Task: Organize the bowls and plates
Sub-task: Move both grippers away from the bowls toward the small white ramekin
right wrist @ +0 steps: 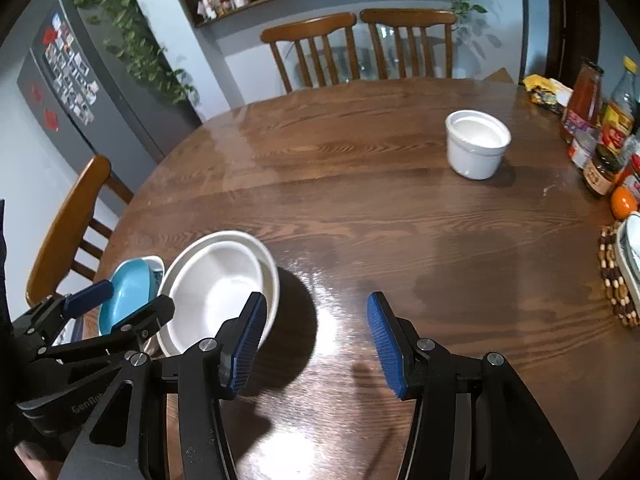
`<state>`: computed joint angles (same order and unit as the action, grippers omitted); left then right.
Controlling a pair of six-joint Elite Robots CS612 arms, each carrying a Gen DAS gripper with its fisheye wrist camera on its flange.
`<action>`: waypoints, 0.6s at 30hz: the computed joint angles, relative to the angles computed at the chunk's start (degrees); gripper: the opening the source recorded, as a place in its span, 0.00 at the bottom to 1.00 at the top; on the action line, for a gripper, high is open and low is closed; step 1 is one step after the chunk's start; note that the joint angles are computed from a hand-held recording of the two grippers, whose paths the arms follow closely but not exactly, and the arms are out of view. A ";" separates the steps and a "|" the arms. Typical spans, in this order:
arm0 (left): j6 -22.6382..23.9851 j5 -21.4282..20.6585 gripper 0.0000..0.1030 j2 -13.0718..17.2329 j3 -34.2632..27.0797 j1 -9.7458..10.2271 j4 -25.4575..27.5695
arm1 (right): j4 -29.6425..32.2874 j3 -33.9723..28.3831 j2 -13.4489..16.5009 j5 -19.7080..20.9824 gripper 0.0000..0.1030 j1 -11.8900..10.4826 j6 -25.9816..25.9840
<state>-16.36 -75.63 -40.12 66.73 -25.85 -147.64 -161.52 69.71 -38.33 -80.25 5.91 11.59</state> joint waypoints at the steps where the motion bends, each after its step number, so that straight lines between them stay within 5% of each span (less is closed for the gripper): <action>1: 0.12 0.00 0.81 -0.08 0.05 -0.15 -0.21 | -0.52 0.44 -0.26 0.02 0.51 -0.19 0.21; 11: 3.61 -1.28 0.86 -0.49 -0.04 -2.10 -1.37 | -6.32 7.14 -4.15 -1.24 0.52 -3.02 3.39; 18: 6.04 -4.03 0.86 -0.35 -1.45 -3.44 -2.13 | -11.15 11.77 -7.40 -5.78 0.52 -4.99 4.76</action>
<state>-10.32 -79.67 -40.47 65.27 -29.29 -149.77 -172.67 81.48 -45.73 -86.02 0.92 16.35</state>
